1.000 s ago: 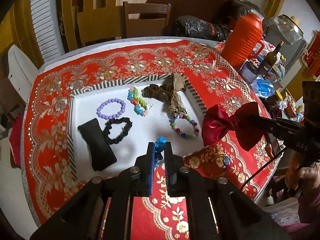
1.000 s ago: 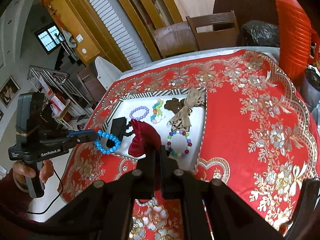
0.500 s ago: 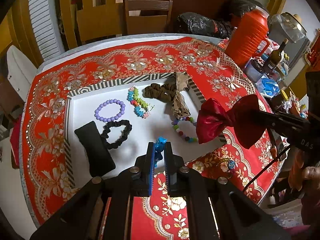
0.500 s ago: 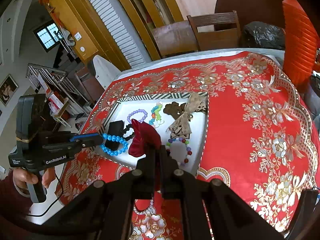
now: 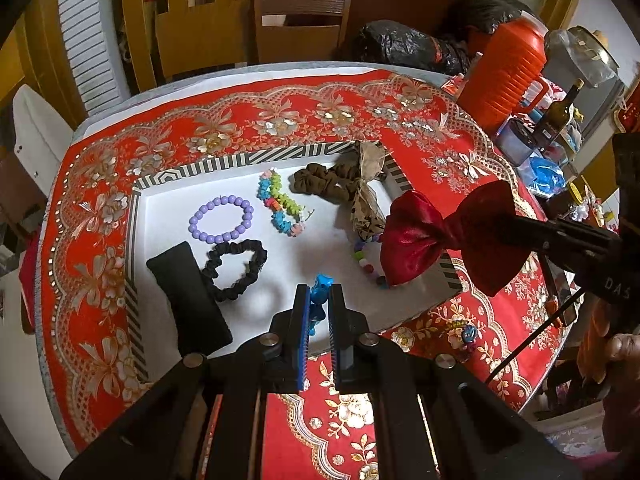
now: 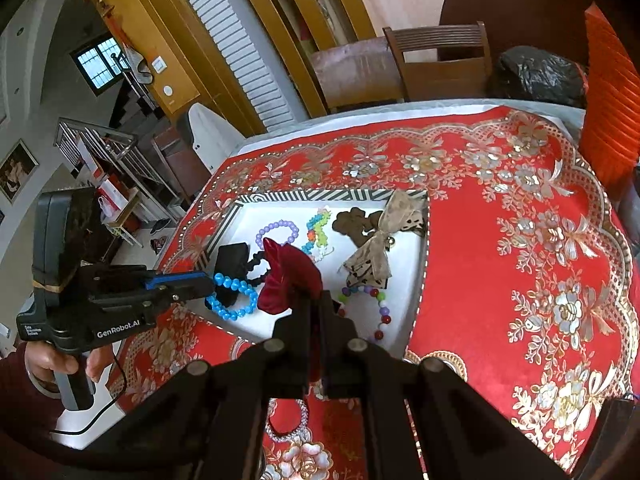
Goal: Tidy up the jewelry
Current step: 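Lower the blue bracelet into the tray with the left tool while the right tool places the red bow there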
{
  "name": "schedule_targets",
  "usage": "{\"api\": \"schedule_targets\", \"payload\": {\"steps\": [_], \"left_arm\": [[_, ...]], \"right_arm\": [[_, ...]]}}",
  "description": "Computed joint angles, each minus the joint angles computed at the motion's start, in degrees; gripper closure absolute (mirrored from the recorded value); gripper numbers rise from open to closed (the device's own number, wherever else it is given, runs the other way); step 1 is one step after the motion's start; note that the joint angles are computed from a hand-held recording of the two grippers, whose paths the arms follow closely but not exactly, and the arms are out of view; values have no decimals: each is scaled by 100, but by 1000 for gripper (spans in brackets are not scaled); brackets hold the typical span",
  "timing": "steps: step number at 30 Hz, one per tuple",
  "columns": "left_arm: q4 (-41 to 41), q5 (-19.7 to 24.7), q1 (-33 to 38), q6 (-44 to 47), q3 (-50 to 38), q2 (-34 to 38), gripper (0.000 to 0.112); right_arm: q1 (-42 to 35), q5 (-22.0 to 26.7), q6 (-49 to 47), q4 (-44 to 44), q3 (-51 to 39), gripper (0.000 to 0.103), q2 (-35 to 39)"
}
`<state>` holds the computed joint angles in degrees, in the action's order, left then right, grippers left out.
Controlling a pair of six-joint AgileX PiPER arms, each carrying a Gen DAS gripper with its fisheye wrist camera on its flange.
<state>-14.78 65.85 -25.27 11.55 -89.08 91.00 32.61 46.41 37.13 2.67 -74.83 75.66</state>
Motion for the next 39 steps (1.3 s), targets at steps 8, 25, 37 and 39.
{"api": "schedule_targets", "payload": {"steps": [8,25,37,39], "left_arm": [[-85,3,86,-90,11,178,112],[-69,-228,782,-326,526,652,112],[11,-135,899,-478,398,817,112],[41,-148,866,-528,389,824,112]], "right_arm": [[-102,-51,-141,172,-81,100,213],[-378,-175,-1053,1340,-943,100,1972],[-260,333,-856,881,-1844,98,3115],[-218,389,-835,764,-1905,87,3151]]}}
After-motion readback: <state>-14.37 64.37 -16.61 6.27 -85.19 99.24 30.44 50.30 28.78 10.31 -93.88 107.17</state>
